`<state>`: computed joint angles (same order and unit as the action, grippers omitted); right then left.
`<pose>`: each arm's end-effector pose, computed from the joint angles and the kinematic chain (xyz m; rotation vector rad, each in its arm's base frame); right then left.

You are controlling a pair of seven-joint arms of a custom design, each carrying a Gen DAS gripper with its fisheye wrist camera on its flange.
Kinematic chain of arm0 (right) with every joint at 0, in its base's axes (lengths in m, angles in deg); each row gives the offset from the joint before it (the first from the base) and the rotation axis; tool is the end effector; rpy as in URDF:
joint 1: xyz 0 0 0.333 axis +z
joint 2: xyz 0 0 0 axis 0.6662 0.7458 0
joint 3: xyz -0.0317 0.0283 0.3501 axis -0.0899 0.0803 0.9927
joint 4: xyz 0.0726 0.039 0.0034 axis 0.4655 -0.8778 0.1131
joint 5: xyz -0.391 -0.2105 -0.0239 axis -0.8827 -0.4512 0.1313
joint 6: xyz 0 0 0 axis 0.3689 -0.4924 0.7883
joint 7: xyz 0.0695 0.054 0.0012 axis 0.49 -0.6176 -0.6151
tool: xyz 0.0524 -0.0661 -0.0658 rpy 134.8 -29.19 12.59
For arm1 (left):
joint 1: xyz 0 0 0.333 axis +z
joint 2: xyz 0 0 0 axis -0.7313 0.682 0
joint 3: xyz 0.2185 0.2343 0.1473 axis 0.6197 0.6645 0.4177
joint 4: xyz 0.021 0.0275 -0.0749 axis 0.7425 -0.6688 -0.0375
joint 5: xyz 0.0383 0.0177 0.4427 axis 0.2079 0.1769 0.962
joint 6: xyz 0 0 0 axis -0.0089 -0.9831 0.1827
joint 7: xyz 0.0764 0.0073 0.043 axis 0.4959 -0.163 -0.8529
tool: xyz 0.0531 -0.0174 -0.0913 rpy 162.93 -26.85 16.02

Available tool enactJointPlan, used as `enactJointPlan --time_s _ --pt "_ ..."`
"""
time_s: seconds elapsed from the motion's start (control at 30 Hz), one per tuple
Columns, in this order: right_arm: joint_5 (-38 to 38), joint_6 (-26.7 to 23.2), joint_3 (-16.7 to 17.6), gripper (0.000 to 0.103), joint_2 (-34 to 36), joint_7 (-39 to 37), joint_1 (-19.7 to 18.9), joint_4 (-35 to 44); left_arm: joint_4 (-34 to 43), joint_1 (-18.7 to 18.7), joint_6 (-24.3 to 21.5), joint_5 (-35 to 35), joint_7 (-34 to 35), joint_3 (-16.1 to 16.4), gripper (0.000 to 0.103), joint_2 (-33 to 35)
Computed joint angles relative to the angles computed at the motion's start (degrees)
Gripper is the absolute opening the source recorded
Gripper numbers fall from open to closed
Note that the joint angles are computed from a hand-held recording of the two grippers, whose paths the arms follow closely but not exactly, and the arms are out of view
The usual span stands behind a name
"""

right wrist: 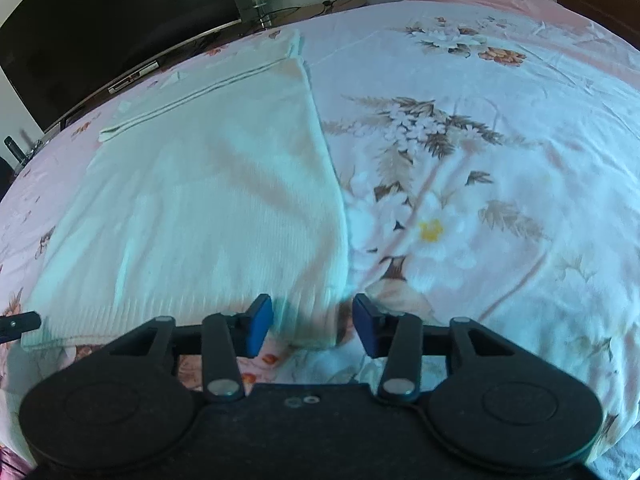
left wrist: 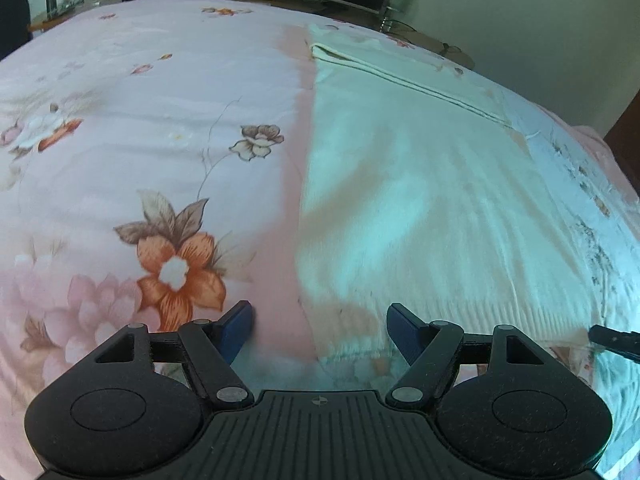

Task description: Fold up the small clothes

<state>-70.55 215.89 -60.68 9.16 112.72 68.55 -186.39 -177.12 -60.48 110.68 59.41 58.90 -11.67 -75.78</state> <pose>0.5416 0.3894 0.5747 -1.6498 1.9592 -0.4281 0.5292 -0.2321 0.5311 -2.1126 1.7565 -0.7968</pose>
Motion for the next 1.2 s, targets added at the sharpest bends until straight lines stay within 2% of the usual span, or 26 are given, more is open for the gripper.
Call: enactJointPlan --time_s 0.17,0.2,0.23,0.27,0.3,0.4,0.53,0.67,0.83,1.0,1.2 --pt "0.54 0.37 -0.04 0.041 0.21 1.28 -0.03 0.01 -0.02 -1.35 2.91 -7.04 3.19 1.59 0.072 0.98" --pt "0.74 0.43 -0.05 0.037 0.44 1.29 -0.04 0.26 0.25 -1.68 3.16 -8.74 4.45 1.83 0.052 1.31" --pt "1.57 0.85 -0.04 0.028 0.63 0.80 -0.11 0.40 0.66 -1.83 3.00 -10.08 5.43 1.94 0.039 1.69" --pt "2.76 1.46 -0.02 0.024 0.75 0.15 -0.20 0.43 1.07 -2.65 2.83 -14.47 8.18 2.73 0.019 2.19" --pt "3.62 1.99 -0.02 0.018 0.86 -0.20 -0.27 0.43 1.11 -3.03 3.12 -18.03 9.79 3.06 0.013 2.45" --pt "4.78 3.30 -0.14 0.012 0.98 -0.01 -0.43 0.34 1.03 -2.37 4.75 -19.59 10.52 2.17 0.012 3.08" --pt "7.50 4.22 -0.20 0.010 1.55 -2.00 -0.88 0.60 1.52 -2.29 6.66 -21.82 13.23 1.78 0.009 3.62" --pt "12.00 8.55 -0.29 0.009 1.15 -3.92 -1.62 -0.12 3.29 -1.58 9.44 -19.53 13.52 1.16 0.009 4.51" --pt "10.04 13.79 -0.97 0.009 2.05 -2.94 -2.22 2.37 8.40 0.47 13.14 -12.71 10.92 0.32 0.009 7.57" --pt "7.03 16.54 -1.75 0.009 6.60 -4.14 -3.17 9.58 18.47 3.18 13.99 -6.03 9.32 -0.69 0.009 14.67" --pt "8.14 16.82 -2.14 0.009 18.24 -9.68 -5.26 25.80 36.09 4.69 11.59 4.05 3.41 -0.86 0.008 27.40"
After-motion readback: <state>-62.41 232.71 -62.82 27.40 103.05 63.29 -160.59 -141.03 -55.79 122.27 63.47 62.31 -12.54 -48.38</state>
